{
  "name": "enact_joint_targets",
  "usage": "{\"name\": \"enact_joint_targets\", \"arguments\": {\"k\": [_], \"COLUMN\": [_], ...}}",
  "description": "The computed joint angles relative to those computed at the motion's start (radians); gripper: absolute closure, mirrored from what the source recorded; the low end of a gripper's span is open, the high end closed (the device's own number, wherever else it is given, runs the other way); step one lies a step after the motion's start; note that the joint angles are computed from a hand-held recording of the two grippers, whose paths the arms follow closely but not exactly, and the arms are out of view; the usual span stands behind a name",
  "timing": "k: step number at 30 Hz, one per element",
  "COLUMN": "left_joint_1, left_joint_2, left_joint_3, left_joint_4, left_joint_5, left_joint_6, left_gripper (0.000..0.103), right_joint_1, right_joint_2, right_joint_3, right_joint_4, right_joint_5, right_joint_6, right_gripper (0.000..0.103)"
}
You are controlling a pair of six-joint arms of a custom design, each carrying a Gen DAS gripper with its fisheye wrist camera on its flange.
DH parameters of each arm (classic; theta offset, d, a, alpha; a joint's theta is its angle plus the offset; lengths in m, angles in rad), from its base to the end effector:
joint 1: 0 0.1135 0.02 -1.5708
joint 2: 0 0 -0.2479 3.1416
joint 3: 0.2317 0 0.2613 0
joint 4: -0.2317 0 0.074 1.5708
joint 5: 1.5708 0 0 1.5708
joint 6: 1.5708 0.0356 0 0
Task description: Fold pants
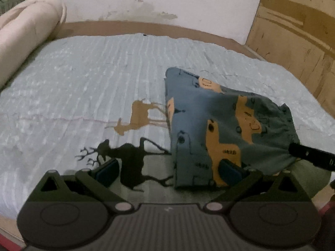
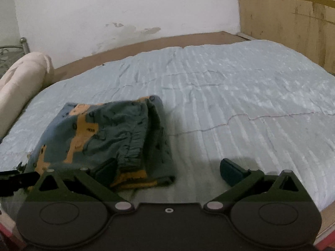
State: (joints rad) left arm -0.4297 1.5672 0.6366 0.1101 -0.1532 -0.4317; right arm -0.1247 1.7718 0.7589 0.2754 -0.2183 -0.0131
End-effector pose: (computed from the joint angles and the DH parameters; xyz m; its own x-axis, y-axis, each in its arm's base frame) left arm 0.2692 -0.1174 0.1134 -0.7367 -0.1173 -0.6660 0.0098 0.9829 -0.1839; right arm 0.3339 -0.0341 0.0993 -0.6667 0.0707 -0.7420 -0.0463 0.9896 0.1359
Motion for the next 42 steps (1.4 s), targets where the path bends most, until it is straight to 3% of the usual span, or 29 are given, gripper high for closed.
{"name": "enact_joint_targets", "arguments": {"k": [5,8,15,18,21,26,32,36,42], "left_joint_1": [0.015,0.025,0.024,0.024,0.036,0.063,0.047,0.027,0.005], "left_joint_2": [-0.035,-0.024,0.268,0.384,0.461,0.519,0.422,0.407,0.302], "left_joint_3": [0.044,0.1,0.422,0.546,0.622,0.68,0.582,0.562,0.45], "left_joint_4": [-0.085,-0.078,-0.157,-0.218,-0.234,-0.238,-0.217,-0.238,-0.224], "left_joint_5": [0.0,-0.004,-0.093,-0.128,-0.109,-0.057,-0.066,-0.088,-0.1], "left_joint_6": [0.026,0.05,0.103,0.116,0.129,0.108,0.089,0.076,0.033], "left_gripper": [0.0,0.0,0.0,0.0,0.0,0.0,0.0,0.0,0.0], "right_joint_1": [-0.024,-0.022,0.059,0.075,0.064,0.03,0.01,0.001,-0.015], "right_joint_2": [-0.025,-0.028,0.186,0.291,0.37,0.429,0.315,0.324,0.169], "right_joint_3": [-0.022,0.013,0.287,0.434,0.56,0.638,0.495,0.491,0.301], "right_joint_4": [0.029,0.043,-0.026,-0.126,-0.231,-0.266,-0.175,-0.205,-0.118], "right_joint_5": [-0.047,-0.064,-0.057,-0.064,-0.061,-0.084,-0.055,-0.011,-0.055], "right_joint_6": [-0.009,-0.013,-0.102,-0.165,-0.175,-0.108,-0.084,-0.093,-0.095], "right_gripper": [0.001,0.001,0.001,0.001,0.001,0.001,0.001,0.001,0.001]}}
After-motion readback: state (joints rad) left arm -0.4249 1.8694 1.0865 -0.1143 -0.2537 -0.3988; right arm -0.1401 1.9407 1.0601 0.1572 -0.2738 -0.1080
